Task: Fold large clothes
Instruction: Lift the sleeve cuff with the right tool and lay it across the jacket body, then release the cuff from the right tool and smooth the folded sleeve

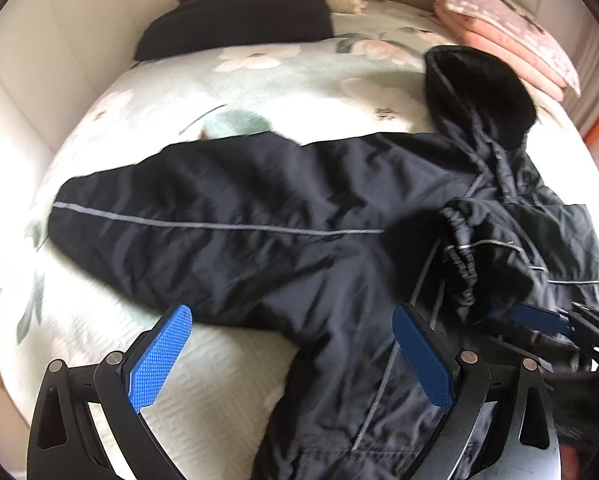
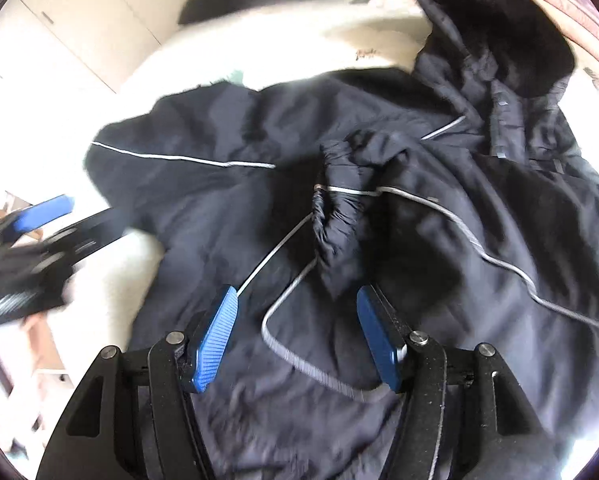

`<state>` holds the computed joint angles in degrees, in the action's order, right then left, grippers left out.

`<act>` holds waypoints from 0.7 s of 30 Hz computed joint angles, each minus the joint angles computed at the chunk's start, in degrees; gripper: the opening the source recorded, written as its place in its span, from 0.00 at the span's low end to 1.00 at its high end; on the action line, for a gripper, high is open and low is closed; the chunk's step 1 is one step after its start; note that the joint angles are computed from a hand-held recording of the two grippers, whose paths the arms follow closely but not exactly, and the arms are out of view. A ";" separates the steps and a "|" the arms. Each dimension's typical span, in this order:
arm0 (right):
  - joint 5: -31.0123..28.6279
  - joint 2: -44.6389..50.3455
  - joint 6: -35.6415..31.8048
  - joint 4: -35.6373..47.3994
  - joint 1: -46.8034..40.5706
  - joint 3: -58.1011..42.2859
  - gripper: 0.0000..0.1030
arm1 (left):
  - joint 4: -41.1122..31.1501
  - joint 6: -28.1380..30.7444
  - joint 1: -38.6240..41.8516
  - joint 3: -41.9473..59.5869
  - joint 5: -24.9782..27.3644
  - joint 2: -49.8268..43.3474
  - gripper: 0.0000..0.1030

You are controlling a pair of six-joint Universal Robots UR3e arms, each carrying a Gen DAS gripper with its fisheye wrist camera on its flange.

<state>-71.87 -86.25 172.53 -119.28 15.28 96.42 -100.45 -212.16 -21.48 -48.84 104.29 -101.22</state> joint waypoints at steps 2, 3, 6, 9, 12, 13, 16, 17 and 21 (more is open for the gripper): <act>-3.72 -4.91 -0.06 1.46 -1.80 0.81 0.63 | 1.04 1.66 -0.29 2.94 -2.83 -3.05 0.98; -5.87 -7.30 -0.44 1.93 -3.80 1.75 0.63 | 2.81 2.70 -0.68 4.36 -5.10 -5.32 0.98; -12.34 -12.21 -2.45 0.96 -11.92 4.69 0.63 | 4.15 4.38 -1.97 10.98 -9.50 -12.80 0.97; -14.97 -14.36 -4.55 -0.60 -21.53 6.94 0.49 | 2.40 4.94 -3.42 21.90 -12.03 -22.61 0.89; -15.48 -14.06 -5.14 -4.04 -28.66 9.37 0.39 | -1.50 4.82 -3.43 32.50 -14.33 -31.17 0.69; -14.74 -12.99 -5.42 -5.05 -30.31 9.93 0.36 | -2.07 4.95 -3.12 33.96 -15.32 -32.50 0.52; -12.85 -10.27 -6.33 -7.02 -32.29 12.40 0.33 | 1.42 5.04 -1.49 28.64 -19.92 -32.09 0.34; -13.52 -8.74 -5.93 -8.20 -31.44 12.99 0.33 | 4.62 4.92 -1.13 24.42 -20.69 -30.48 0.30; -14.49 -2.51 -5.08 -10.92 -30.16 13.35 0.33 | 10.91 6.43 -0.63 18.69 -21.46 -27.74 0.19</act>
<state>-86.36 -88.76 167.45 -130.20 -14.88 109.78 -89.54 -205.73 -22.11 -30.16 82.83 -128.95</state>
